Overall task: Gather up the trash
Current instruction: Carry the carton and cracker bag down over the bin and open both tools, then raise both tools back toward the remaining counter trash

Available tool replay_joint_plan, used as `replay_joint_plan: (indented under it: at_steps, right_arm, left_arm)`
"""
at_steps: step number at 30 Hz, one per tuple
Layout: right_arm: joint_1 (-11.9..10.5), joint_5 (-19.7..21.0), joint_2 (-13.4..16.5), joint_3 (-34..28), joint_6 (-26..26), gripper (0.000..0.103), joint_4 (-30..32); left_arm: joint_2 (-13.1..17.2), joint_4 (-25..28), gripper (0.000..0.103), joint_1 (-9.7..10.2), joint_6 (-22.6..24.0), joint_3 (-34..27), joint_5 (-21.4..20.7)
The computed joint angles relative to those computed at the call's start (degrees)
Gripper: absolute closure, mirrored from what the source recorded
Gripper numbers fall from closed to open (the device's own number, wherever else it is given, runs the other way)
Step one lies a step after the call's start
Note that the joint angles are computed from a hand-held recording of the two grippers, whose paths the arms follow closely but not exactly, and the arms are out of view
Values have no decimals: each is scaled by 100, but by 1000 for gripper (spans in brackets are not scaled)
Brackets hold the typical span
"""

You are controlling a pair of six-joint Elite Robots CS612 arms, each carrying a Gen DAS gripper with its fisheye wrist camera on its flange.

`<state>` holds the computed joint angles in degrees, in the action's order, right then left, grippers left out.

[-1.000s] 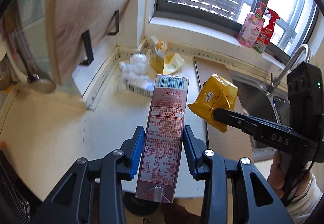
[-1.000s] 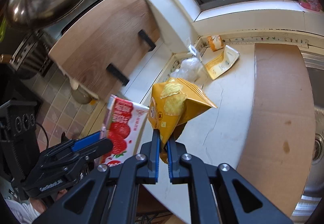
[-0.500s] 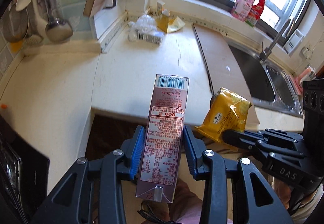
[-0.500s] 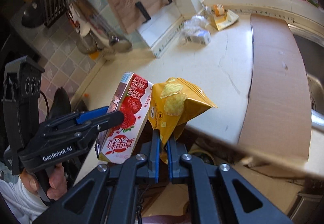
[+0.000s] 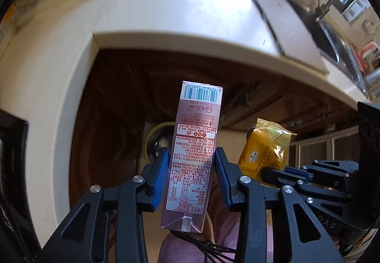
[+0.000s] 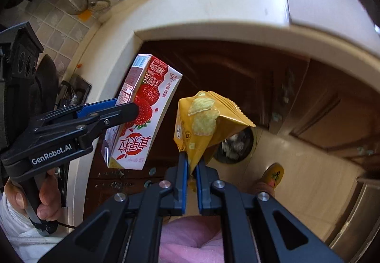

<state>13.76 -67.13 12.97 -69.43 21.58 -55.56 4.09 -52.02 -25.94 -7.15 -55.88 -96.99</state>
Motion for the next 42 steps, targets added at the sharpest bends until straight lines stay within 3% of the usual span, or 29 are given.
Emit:
replay_joint_plan:
  at_steps: [5,16,24,31,33,34,36,38,40,42]
  right_arm:
    - [-36,169,161,-20,-31,97,377]
    - [-51,459,503,342,-480,97,1000]
    - [58,350,515,1249,-858,96,1077]
    - [147,221,301,2292,-1034,93,648]
    - [165,193,189,2634,-986,93,468]
    - [165,198,133,2795,-962,92,426]
    - [151,235,32,3085,-822,87,360]
    - [122,275,16,3133,-617,67,300]
    - [96,293,84,2961,-463,56,204]
    - [81,319,132,2786,-443,52,137]
  left_arm:
    - [215,409,66,-14,-94,-45,-200]
    - [788,933,66,-68,-263,-165,-45]
    - [1195,852,66,19,-735,-47,-120]
    - [1468,790,66,136,-741,68,-48]
    - [1482,720,60,171,-741,138,-31]
    - [1480,691,50,181,-748,167,-28]
    - [1453,589,46,209,-774,247,32]
    - [1438,510,39,234,-835,280,56]
    - [1411,384,32,279,-876,349,76]
    - [1398,294,29,291,-917,299,137]
